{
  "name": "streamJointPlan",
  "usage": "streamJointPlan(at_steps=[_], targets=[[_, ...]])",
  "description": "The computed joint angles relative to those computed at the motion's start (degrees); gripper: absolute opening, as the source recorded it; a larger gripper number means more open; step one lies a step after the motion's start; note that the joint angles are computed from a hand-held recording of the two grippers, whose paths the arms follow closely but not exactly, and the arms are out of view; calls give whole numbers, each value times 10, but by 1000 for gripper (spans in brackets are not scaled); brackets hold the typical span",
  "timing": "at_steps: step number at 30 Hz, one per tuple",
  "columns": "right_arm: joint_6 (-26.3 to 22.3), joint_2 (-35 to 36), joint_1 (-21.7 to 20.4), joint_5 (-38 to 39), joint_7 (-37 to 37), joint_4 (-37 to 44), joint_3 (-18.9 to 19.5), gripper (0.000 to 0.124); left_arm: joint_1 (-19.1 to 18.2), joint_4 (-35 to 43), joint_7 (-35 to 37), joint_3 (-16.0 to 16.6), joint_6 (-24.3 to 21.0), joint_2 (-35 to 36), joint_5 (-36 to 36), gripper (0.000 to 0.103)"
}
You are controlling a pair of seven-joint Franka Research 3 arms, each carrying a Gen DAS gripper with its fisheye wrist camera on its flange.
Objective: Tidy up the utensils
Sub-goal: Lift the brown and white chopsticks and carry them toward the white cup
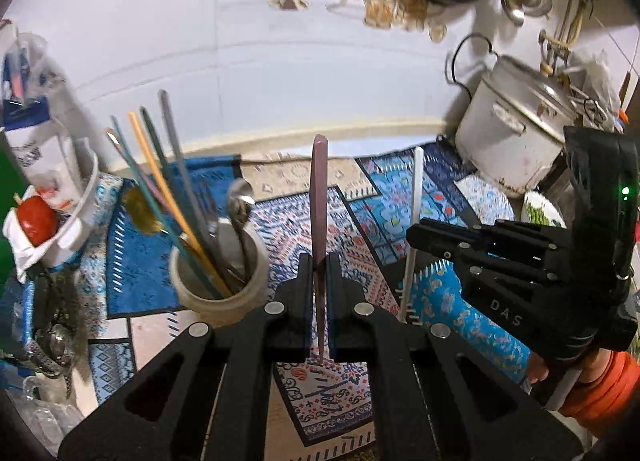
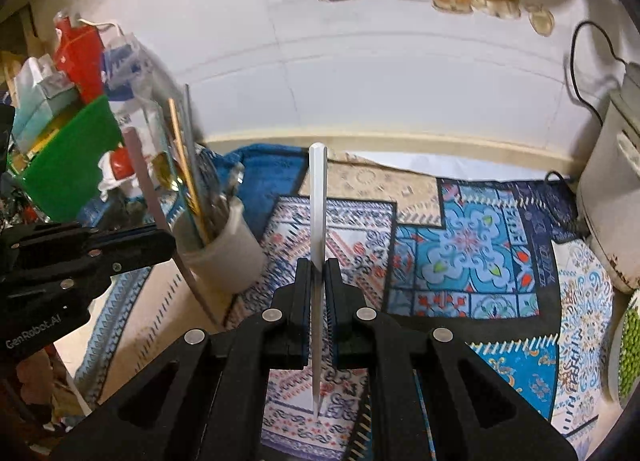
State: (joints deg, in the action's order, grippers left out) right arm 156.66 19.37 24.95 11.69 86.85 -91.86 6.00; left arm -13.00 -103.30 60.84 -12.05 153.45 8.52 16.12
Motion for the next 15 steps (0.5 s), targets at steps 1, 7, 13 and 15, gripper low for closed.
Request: streamJointPlan(at_steps=[1, 7, 13, 15], targets=[[5, 0, 2, -3, 0, 0, 0, 6, -1, -6, -8, 2, 4, -7, 7, 4], [25, -1, 9, -3, -7, 9, 5, 6, 4, -27, -43, 9, 30, -39, 38, 4], [41, 6, 15, -5, -16, 35, 6, 6, 14, -24, -80, 14, 48, -53, 73, 4], [44, 12, 17, -6, -18, 52, 6, 6, 18, -20, -87, 16, 52, -56, 79, 4]])
